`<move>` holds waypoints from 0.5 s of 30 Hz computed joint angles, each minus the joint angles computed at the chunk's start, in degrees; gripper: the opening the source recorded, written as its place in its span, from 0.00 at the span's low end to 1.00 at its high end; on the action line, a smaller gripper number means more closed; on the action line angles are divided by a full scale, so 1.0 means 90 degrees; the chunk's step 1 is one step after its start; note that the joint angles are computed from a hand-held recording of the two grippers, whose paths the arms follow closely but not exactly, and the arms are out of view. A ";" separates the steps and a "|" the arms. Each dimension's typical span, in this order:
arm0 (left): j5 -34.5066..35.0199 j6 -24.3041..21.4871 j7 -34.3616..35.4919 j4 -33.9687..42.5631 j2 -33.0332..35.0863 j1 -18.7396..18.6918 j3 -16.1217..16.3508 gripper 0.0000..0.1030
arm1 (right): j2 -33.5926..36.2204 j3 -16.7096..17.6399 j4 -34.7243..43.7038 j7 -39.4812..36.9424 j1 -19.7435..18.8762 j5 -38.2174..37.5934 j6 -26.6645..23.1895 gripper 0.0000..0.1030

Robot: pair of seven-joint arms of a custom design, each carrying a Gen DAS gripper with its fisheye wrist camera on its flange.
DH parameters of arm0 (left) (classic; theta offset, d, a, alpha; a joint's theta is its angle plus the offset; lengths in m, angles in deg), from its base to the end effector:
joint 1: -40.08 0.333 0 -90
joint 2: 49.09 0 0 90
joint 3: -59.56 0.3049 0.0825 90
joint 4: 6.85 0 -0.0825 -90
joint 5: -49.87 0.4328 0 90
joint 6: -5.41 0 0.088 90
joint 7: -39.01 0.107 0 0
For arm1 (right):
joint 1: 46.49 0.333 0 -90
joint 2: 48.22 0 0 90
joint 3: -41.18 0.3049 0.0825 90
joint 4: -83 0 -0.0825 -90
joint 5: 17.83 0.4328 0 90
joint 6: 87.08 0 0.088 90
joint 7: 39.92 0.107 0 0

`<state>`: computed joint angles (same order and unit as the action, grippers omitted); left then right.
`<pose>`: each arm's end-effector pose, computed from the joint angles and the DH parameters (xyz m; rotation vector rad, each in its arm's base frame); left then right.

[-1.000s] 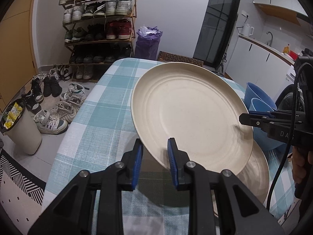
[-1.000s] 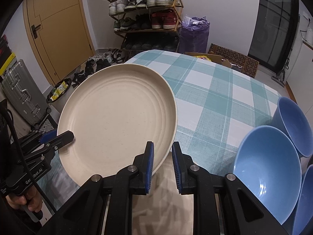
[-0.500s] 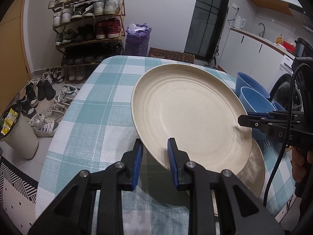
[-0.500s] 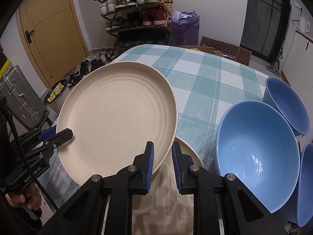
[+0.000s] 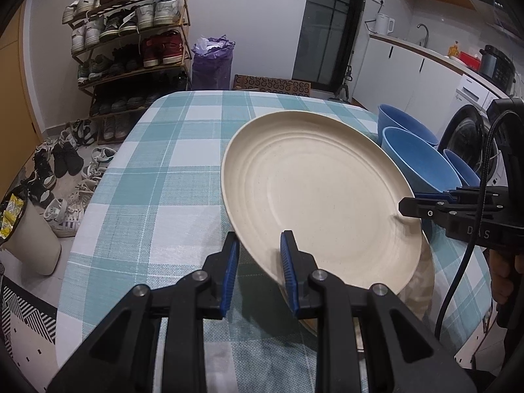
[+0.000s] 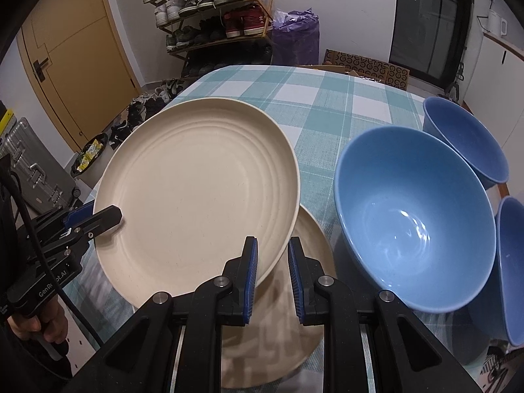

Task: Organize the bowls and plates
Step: 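Carry the held cream plate over the plate stack with both grippers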

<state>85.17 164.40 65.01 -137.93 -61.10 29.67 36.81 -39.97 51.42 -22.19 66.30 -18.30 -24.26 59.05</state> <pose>0.4601 -0.3385 0.4661 -1.8200 1.7974 -0.8924 0.5402 0.4240 0.4854 -2.2023 1.3772 -0.3128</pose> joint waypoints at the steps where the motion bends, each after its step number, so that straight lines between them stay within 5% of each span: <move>1: -0.0005 -0.0003 0.0018 0.0012 0.0015 -0.0008 0.0000 0.23 | -0.0027 -0.0004 -0.0033 0.0020 0.0000 -0.0007 -0.0015 0.19; 15: -0.0241 -0.0097 0.0318 0.0116 0.0153 -0.0220 0.0067 0.23 | -0.0291 -0.0013 -0.0374 0.0124 -0.0032 0.0061 -0.0253 0.19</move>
